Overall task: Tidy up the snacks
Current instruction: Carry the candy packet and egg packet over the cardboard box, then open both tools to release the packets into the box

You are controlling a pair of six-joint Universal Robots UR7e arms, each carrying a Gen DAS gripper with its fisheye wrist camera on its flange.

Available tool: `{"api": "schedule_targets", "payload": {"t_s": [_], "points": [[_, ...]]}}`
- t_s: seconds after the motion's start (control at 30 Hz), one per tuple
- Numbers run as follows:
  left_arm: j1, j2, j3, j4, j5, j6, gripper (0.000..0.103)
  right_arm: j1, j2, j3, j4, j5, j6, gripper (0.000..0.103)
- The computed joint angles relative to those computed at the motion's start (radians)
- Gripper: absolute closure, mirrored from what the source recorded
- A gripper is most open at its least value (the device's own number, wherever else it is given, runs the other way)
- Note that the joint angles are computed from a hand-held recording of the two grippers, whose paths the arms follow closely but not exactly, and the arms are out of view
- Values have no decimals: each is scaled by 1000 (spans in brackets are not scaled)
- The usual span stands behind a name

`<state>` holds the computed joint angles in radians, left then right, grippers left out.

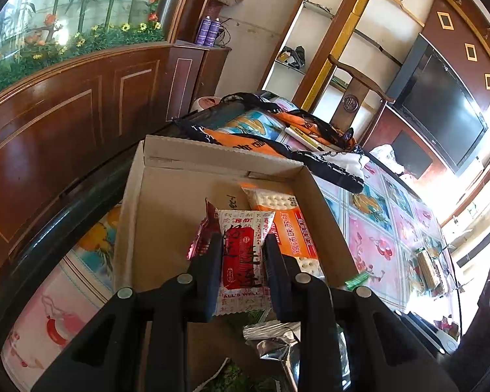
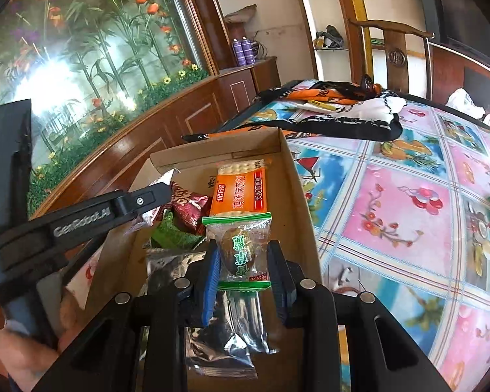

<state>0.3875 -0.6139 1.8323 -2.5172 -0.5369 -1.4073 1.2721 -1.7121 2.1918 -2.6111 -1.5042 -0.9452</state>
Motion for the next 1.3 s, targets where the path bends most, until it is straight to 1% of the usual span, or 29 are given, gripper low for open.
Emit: {"api": "schedule_targets", "payload": {"t_s": [0.17, 0.3, 0.4, 0.5, 0.63, 0.7, 0.77, 0.83, 0.9, 0.93, 0.97, 1.0, 1.1, 1.3], "points": [[1, 4, -9, 16, 0, 3, 79, 7, 18, 7, -26, -14, -2, 71], [4, 3, -12, 24, -6, -4, 79, 3, 21, 2, 2, -3, -5, 71], [5, 5, -17, 35, -9, -3, 79, 2, 22, 1, 9, -1, -6, 71], [6, 7, -24, 49, -15, -7, 79, -1, 24, -2, 15, 1, -3, 68], [6, 7, -23, 50, -13, -11, 78, -4, 20, -4, 25, 7, -1, 68], [8, 6, -20, 40, -16, -10, 74, -3, 18, -4, 27, 8, -2, 68], [8, 6, -16, 20, -18, -1, 73, -3, 17, -3, 27, 9, -5, 67], [8, 5, -15, 20, -19, -2, 69, -4, 16, -3, 28, 12, -7, 65], [7, 5, -13, 11, -19, 5, 58, -5, 11, -3, 34, 17, -7, 63], [5, 4, -13, 14, -17, 4, 55, -6, 8, -2, 33, 22, -5, 61], [3, 4, -13, 18, -13, 1, 49, -8, 5, -3, 34, 27, -3, 60], [1, 4, -12, 19, -7, -2, 45, -10, 2, -4, 36, 34, 0, 60], [-6, 2, -7, 16, 7, -9, 45, -17, -13, -2, 29, 57, 9, 54], [-8, 0, -8, 20, 11, -9, 45, -29, -29, -14, 48, 82, 28, 53]]}}
